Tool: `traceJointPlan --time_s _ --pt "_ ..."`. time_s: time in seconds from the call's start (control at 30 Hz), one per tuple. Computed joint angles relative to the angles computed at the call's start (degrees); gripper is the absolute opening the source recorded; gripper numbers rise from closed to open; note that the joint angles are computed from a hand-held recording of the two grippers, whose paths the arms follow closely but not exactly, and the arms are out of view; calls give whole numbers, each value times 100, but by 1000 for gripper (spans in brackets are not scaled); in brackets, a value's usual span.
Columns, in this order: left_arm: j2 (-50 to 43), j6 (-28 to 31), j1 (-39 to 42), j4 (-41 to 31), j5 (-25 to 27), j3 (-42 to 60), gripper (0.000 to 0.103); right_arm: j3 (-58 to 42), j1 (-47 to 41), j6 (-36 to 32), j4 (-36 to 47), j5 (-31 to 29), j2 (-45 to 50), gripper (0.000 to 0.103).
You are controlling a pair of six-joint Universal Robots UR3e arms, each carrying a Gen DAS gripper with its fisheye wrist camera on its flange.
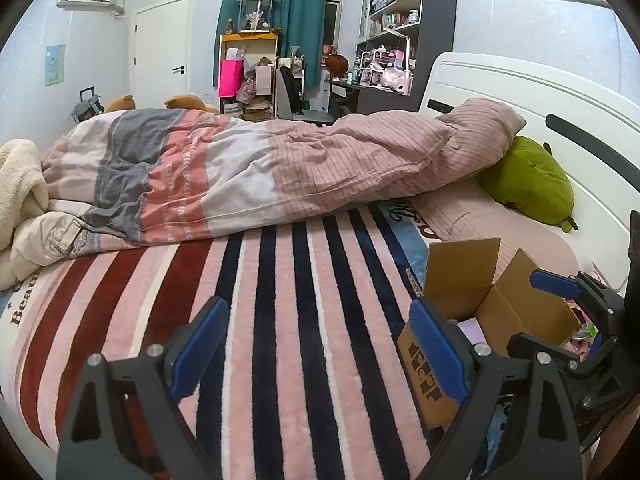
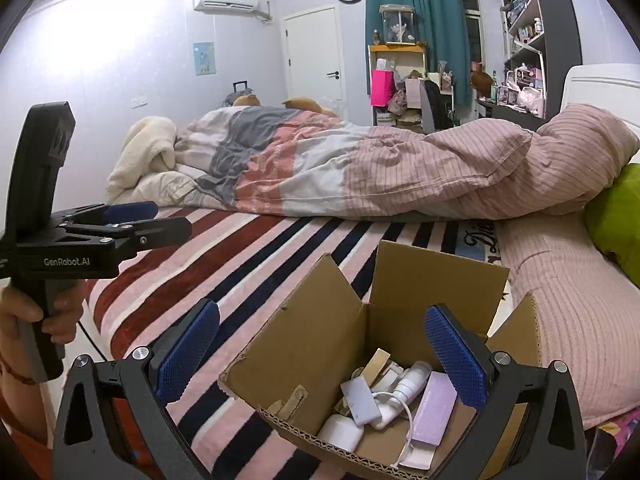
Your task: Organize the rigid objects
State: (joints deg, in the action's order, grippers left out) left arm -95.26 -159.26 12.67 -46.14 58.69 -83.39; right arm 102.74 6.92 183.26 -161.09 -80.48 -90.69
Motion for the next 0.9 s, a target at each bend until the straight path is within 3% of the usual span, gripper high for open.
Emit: traceJointPlan --time_s 0.9 --pt "-9 80 119 5 -93 -44 91 -16 8 41 -41 23 71 103"
